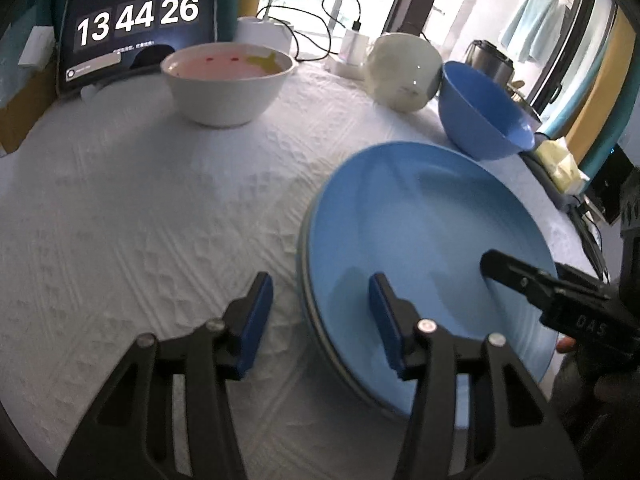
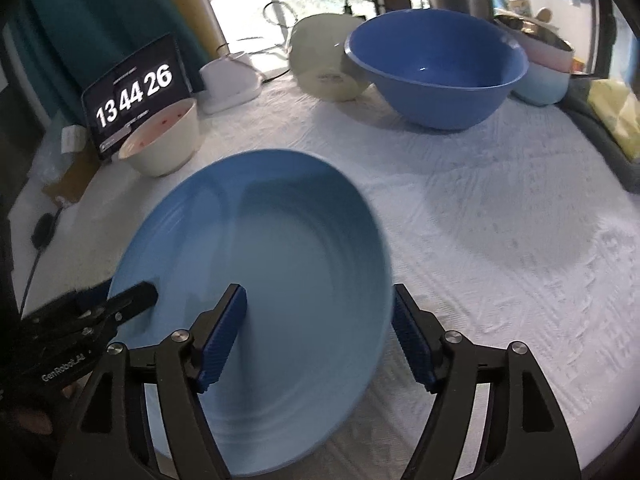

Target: Organize plates and bowls

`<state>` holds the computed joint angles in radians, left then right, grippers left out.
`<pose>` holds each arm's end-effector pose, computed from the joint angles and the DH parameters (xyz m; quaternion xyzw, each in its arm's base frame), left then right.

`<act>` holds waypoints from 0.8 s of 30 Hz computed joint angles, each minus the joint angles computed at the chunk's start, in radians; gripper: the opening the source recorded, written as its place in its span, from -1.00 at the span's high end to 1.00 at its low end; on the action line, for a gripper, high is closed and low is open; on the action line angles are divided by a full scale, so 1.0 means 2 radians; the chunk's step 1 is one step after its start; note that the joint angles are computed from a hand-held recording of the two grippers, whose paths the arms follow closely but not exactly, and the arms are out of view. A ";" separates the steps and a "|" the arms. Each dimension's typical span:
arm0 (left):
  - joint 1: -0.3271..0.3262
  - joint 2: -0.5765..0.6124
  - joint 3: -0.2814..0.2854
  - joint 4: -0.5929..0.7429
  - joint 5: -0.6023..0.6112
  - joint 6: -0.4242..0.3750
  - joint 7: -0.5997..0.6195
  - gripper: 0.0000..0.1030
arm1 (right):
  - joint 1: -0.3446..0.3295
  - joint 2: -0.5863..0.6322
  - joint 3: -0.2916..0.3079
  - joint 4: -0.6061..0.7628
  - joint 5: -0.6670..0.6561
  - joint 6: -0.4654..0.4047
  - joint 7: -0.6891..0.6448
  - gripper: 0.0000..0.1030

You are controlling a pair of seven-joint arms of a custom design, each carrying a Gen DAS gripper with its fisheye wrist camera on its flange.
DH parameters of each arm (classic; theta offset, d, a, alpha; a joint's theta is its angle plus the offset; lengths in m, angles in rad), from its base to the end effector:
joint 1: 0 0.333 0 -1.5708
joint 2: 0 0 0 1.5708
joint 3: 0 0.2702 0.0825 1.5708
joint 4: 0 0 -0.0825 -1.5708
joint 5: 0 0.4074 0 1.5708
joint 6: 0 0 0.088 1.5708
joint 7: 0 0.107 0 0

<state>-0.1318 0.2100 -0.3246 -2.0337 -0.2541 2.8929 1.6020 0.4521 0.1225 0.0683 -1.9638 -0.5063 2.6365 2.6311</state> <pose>0.5840 -0.2632 0.3629 -0.5848 0.7396 -0.3211 0.0888 0.5492 0.3277 0.4144 -0.6133 0.7242 -0.1711 0.2647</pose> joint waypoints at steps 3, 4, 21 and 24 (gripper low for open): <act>0.008 0.005 -0.010 0.004 -0.018 0.002 0.019 0.02 | -0.004 -0.002 0.000 -0.009 0.013 0.017 -0.002 -0.44; 0.014 0.007 -0.019 0.007 -0.035 -0.002 0.036 0.02 | -0.005 -0.002 0.001 -0.011 0.020 0.027 -0.007 -0.31; 0.016 -0.009 -0.009 -0.008 -0.099 -0.001 0.086 0.20 | 0.015 0.030 -0.003 0.039 0.011 -0.002 0.007 -0.27; 0.016 -0.011 -0.002 -0.010 -0.095 -0.001 0.079 0.20 | 0.021 0.044 -0.005 0.058 0.019 -0.007 -0.004 -0.27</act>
